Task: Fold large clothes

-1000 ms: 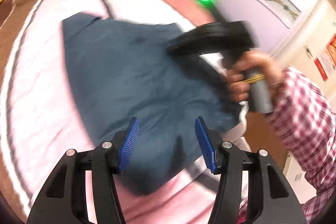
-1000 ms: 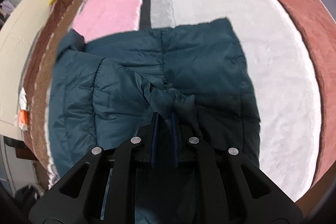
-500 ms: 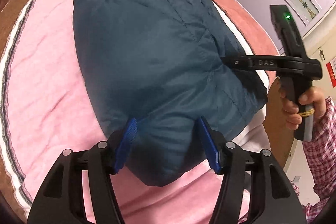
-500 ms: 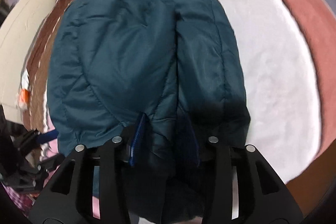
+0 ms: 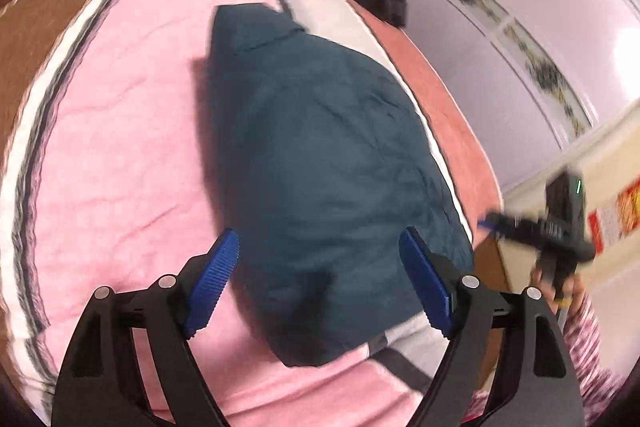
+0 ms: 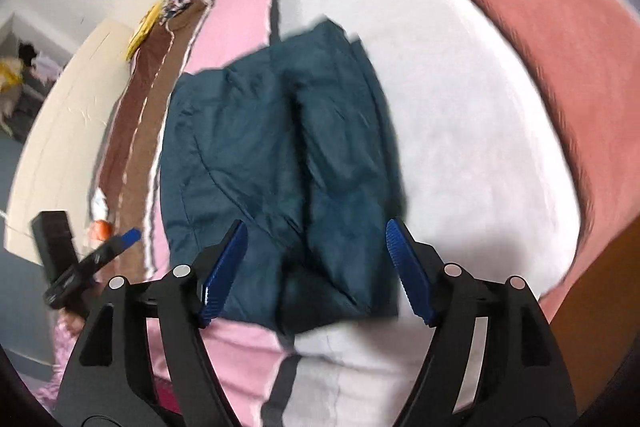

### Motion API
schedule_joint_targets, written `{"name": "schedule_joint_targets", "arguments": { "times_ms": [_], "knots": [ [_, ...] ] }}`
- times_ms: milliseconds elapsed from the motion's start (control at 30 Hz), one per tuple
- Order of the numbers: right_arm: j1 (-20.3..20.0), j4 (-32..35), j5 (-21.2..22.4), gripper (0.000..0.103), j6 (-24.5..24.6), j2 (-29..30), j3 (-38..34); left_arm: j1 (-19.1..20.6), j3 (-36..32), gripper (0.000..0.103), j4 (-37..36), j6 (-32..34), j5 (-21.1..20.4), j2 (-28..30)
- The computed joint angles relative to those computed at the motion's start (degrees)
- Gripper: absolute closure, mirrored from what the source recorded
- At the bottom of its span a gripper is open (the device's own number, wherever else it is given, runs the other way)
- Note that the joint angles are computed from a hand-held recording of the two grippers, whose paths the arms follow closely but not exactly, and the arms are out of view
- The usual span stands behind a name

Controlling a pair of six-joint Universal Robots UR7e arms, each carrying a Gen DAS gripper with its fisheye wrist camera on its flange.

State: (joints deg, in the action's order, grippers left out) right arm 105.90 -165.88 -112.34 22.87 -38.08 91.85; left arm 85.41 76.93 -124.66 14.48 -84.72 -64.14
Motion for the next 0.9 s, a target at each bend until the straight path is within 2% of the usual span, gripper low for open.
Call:
{"name": "schedule_joint_targets", "arguments": {
  "times_ms": [67,167,233,433,633,733,800,833,900],
  "knots": [
    [-1.2,1.0,1.9,0.03,2.3,0.1,0.8,0.8,-2.3,0.022,0.8,-2.5,-0.3,2.0],
    [-2.7,0.5,3.9,0.027,2.9,0.2,2.0,1.9,-4.6,0.022,1.4,-4.6,-1.1,4.3],
    [-3.7,1.2,5.0,0.024,3.2,0.7,1.5,2.1,-5.4,0.022,1.9,-4.7,-0.8,5.2],
    [-5.7,4.8,6.8,0.024,2.9,2.4,-1.3,1.9,-6.8,0.022,3.3,-2.8,0.0,7.6],
    [-6.7,4.7,8.5,0.026,2.6,3.3,-1.7,2.6,-8.3,0.02,5.1,-3.7,-2.2,9.1],
    [-6.8,4.3,9.1,0.035,1.6,3.6,-1.6,2.8,-8.6,0.019,5.6,-3.2,-3.5,9.5],
    [-7.0,3.7,10.6,0.051,1.3,4.0,-1.8,2.6,-8.5,0.018,5.6,-3.0,-3.3,9.8],
    [-6.9,3.9,10.9,0.054,1.2,4.5,-2.6,2.4,-8.3,0.018,5.3,-2.9,-3.1,9.8],
    [-6.5,2.9,10.8,0.069,-0.1,4.7,-2.5,1.9,-7.5,0.025,4.7,-2.3,-2.1,9.4]
  ]
}}
